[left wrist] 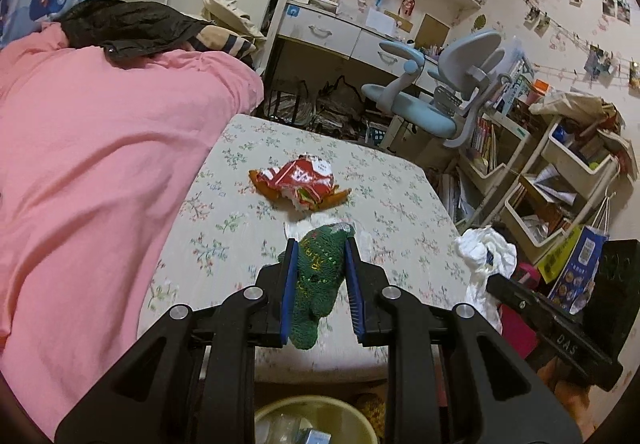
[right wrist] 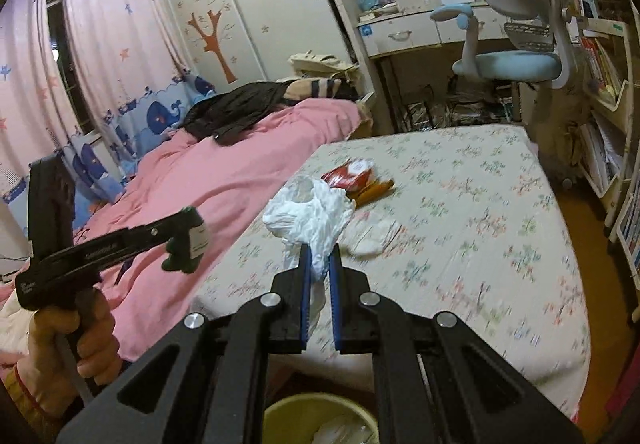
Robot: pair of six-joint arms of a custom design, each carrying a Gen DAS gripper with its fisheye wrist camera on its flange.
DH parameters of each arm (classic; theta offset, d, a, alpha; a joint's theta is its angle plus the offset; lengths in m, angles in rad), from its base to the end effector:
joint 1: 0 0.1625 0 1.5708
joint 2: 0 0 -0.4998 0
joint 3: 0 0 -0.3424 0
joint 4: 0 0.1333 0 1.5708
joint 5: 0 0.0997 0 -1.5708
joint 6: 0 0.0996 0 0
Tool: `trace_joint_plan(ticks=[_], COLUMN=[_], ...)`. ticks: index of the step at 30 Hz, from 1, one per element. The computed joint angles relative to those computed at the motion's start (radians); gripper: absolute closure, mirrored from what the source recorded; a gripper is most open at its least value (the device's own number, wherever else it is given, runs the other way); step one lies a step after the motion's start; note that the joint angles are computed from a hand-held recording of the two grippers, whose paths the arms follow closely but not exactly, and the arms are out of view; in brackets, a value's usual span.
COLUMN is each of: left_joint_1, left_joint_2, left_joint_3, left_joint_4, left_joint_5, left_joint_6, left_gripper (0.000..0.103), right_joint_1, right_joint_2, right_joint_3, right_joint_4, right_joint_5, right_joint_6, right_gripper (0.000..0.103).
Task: Collect trash
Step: 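Carry the green wrapper and white plastic bag over the yellow wastebasket with both grippers, then open both grippers to drop the wrapper and plastic bag into the wastebasket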
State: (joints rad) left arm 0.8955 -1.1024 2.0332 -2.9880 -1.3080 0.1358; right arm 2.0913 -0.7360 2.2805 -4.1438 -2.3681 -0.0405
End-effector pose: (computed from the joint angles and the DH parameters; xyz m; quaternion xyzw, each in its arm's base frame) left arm -0.2278 -0.5391 0.2954 0.3506 0.8966 -0.2640 0.0589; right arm 0.2978 -0.3947 0.2052 0.0387 -0.8239 0.5207 0.2205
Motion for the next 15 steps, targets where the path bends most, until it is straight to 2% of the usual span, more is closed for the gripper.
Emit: trace_joint_plan(ticks=[7,15], left_joint_1=[-0.036,-0.072], left_joint_2=[-0.066,-0.119], left_joint_3=[0.085,0.158], left_joint_4=[0.014,0.048], left_joint_5=[0.031,0.057], left_joint_6=[-0.005,-0.029], left_gripper=[0.081,0.081], right_joint_1=[0.037,0.064], right_joint_2=[0.034,0.062], right_joint_3=[0.04,0.088], right_joint_4=[0.055,0.2], right_joint_5=[0.003,0.025], right_joint_6=[0.086,0.251], right_gripper=[0.094,0.093])
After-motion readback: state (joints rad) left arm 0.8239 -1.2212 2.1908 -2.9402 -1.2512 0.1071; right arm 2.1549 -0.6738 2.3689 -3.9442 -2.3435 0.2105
